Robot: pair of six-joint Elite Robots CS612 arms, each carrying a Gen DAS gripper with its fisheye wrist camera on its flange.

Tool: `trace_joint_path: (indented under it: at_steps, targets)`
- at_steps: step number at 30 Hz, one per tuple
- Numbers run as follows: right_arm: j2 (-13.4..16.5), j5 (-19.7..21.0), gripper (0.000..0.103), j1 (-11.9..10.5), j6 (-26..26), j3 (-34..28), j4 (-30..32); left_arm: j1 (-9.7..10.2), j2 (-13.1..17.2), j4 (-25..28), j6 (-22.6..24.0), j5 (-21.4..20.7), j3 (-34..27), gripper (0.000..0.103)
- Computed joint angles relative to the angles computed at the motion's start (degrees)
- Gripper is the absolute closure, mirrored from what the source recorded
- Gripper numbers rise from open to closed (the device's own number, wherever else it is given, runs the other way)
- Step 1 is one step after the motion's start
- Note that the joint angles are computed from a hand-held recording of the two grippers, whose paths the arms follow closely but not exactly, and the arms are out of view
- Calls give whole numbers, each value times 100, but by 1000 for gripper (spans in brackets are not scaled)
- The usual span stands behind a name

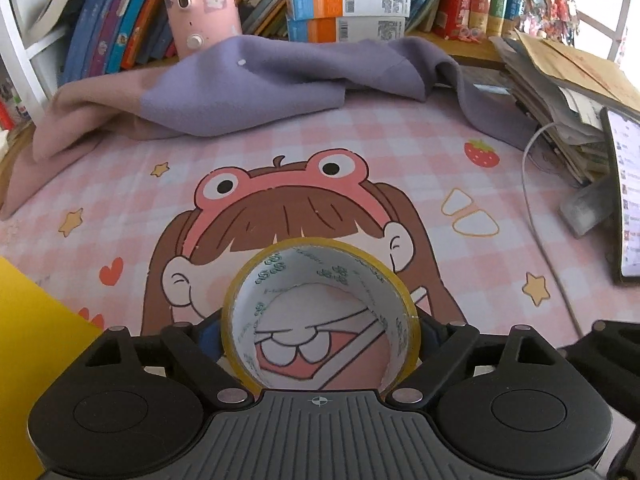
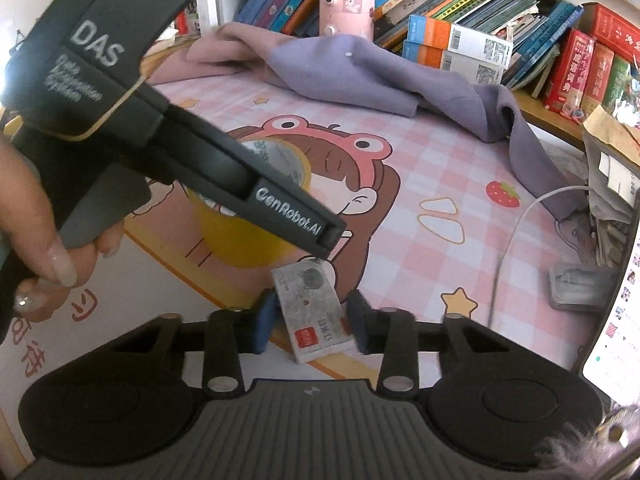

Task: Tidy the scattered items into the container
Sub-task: 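Grasp the tape roll rim with the left gripper while the right gripper grasps the white-red box, then carry the tape roll and white-red box over the yellow box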

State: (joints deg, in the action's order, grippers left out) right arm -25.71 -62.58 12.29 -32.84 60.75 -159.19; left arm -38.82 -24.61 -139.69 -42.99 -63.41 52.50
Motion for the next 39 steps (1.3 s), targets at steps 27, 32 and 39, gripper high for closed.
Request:
trace_joint_path:
  at_steps: [27, 32, 39]
  targets:
    - [-403, -497, 74, -14, 152, 700, -416, -458, -1097, -1511, 53, 575, 1797, 14]
    - [-396, -622, 74, 12, 155, 669, -197, -508, -1172, -1647, 104, 596, 1927, 14]
    - [-361, -631, 75, 32, 309, 639, -280, -538, -1238, -1711, 142, 624, 2033, 14]
